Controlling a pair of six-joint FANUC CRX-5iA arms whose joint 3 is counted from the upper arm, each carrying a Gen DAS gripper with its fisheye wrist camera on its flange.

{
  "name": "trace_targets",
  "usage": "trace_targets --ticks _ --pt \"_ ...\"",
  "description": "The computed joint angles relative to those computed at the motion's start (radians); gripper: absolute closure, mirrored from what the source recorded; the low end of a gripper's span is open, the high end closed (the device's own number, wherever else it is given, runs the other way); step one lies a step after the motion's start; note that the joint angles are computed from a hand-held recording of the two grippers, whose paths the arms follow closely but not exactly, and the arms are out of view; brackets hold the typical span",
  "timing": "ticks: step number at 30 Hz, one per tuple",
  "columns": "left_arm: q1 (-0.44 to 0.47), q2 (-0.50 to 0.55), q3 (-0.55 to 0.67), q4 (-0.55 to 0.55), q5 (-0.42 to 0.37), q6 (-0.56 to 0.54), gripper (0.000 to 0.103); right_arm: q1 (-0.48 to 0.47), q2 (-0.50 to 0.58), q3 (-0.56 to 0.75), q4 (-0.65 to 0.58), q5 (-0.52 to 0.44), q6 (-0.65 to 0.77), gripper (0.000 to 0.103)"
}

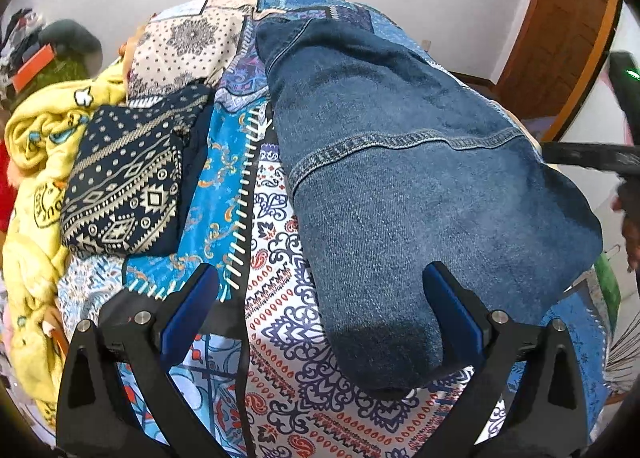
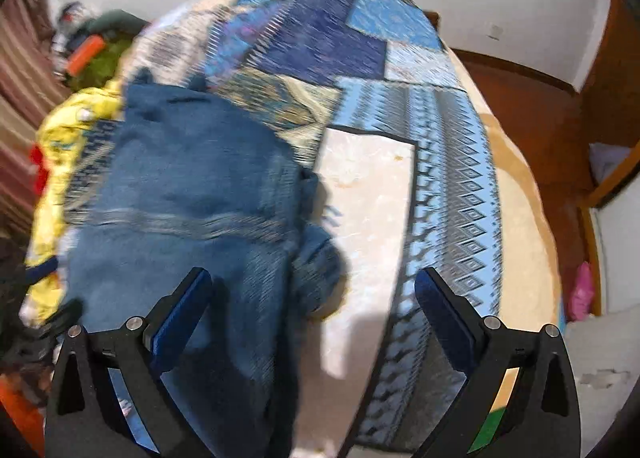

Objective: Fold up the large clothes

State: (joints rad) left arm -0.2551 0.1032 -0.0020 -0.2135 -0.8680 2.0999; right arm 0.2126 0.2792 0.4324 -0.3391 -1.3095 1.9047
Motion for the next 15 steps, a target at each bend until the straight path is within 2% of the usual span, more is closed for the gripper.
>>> trace_targets --ticks 4,8,13,15 --pt "-0.001 -0.003 -0.006 0.004 -0.001 0.015 0.000 -0.039 -0.060 -0.063 -0.072 -0.033 0.039 0.001" --pt "-0.017 -0.016 -0.015 -0.016 -0.004 0.044 0.000 -0.059 -0.089 -0.157 -0.051 -0.029 0.042 0.001" --pt "-0.023 -0.038 -0.039 -0.010 0.001 0.050 0.000 -0.111 -0.062 -0.141 -0.098 -0.093 0.018 0.001" --pt "-0.008 -0.040 -0.039 0.028 -0.010 0.013 0.000 -0.129 -0.050 -0.104 -0.121 -0.126 0.026 0.001"
